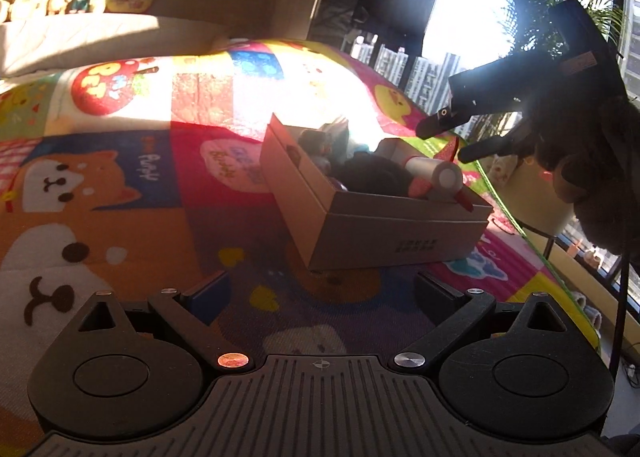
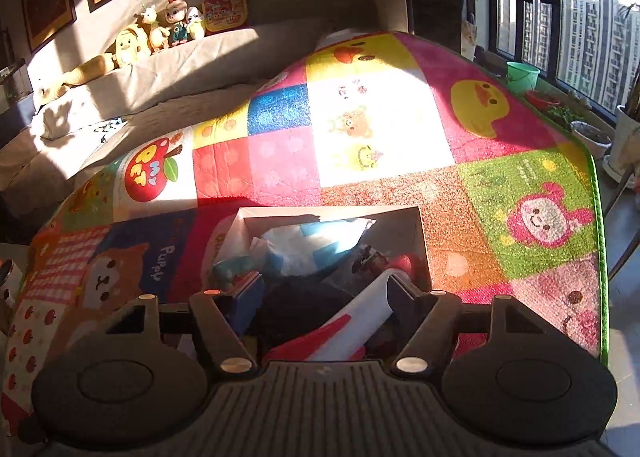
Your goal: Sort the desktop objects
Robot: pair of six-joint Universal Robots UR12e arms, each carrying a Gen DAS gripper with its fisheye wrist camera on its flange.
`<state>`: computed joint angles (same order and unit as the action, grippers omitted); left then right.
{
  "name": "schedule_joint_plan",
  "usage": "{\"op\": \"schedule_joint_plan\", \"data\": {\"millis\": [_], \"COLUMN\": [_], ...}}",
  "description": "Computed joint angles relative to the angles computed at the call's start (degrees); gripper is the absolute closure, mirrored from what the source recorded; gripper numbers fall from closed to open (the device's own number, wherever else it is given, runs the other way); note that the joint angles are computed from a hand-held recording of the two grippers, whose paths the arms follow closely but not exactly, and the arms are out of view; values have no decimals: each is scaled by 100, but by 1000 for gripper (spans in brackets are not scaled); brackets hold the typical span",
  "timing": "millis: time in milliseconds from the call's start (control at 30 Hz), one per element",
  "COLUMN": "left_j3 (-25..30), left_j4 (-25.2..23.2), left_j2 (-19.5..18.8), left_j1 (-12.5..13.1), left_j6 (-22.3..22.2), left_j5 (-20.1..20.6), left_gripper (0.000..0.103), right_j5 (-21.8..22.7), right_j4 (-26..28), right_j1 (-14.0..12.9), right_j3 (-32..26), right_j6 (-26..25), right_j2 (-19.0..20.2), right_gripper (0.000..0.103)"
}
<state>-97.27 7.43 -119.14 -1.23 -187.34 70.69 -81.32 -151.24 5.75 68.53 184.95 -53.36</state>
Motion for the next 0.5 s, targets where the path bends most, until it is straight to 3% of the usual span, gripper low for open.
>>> {"op": "schedule_joint_plan", "data": {"millis": [67, 133, 200, 300, 400, 467, 500], "left_j3": [-16, -41, -56, -38, -28, -22, -23], "left_j4": [32, 100, 162, 100, 66, 40, 39], "left_j2": [2, 4, 3, -2, -5, -2, -1], "left_j1": [-2, -3, -3, -5, 1, 0, -1], "left_j6": [3, -12, -24, -27, -46, -47, -48], "left_j5": [12, 28, 16, 11, 7, 25, 34], "left_gripper": [3, 3, 2, 2, 2, 2, 2], "right_j5": [95, 271, 173, -150, -401, -321, -242], "right_j4": [478, 1006, 993, 466, -58, 152, 353], "right_j1": [-38, -63, -39, 11, 31, 9, -11], "right_j3": [-218, -480, -511, -402, -331, -399, -449], "right_j6": [329, 553, 550, 131, -534, -1085, -1237], "right_j2": [127, 291, 338, 290, 265, 281, 296], "right_gripper": [38, 55, 58, 75, 75, 74, 69]}}
